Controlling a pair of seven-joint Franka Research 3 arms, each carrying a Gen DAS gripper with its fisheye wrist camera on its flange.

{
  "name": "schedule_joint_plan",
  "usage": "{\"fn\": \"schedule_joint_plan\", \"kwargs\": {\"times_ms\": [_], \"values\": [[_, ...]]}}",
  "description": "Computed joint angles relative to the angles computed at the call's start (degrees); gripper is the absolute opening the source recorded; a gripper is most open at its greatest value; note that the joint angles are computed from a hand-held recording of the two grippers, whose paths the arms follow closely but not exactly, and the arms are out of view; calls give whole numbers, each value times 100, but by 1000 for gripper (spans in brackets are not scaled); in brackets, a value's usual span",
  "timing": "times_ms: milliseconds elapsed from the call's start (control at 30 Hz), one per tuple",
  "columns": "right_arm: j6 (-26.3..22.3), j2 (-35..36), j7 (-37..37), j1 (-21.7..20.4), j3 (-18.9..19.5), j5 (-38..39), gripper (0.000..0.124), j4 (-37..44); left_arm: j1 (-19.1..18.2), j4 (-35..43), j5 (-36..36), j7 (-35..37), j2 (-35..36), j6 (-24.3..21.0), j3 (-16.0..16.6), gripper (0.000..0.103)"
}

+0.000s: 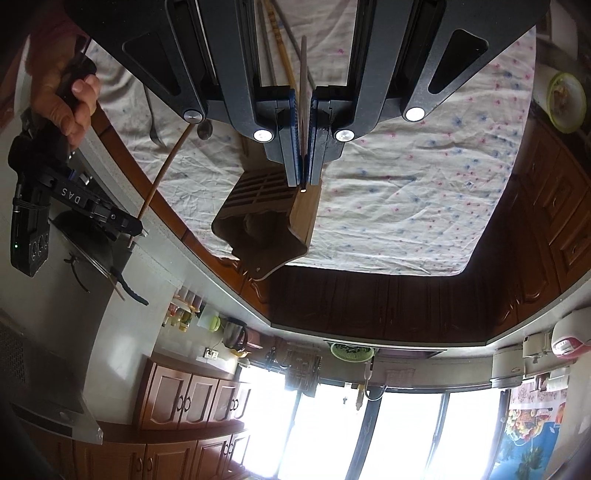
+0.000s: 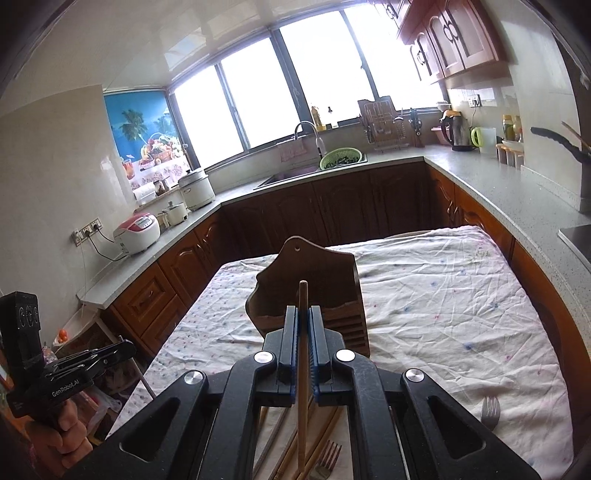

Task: Organize utensils
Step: 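Carry both chopsticks over the wooden holder and open both tools to drop them in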

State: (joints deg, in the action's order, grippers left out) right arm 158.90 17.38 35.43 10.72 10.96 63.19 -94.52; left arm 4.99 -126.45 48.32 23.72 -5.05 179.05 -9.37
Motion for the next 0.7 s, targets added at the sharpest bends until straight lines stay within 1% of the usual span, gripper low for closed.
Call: {"fn": "schedule_joint_plan", "kwargs": {"times_ms": [133, 233, 367, 533, 700], "values": [[158, 58, -165, -44, 52, 232, 5, 178, 142, 290, 561, -545, 86, 31, -62, 3], [257, 172, -244, -78, 86, 378, 5, 415, 175, 622, 1254, -1202, 206, 31, -37, 3], [278, 383, -241, -152, 155, 506, 5, 818, 39, 1105, 1908, -1811, 380, -7, 131, 3], [450, 691, -305, -226, 294, 699, 5, 1389, -181, 1830, 2790, -2687, 665, -88, 356, 3], [701, 1133, -246, -278, 461, 735, 5, 2121, -384, 2525, 2843, -2855, 1069, -204, 568, 3]]}}
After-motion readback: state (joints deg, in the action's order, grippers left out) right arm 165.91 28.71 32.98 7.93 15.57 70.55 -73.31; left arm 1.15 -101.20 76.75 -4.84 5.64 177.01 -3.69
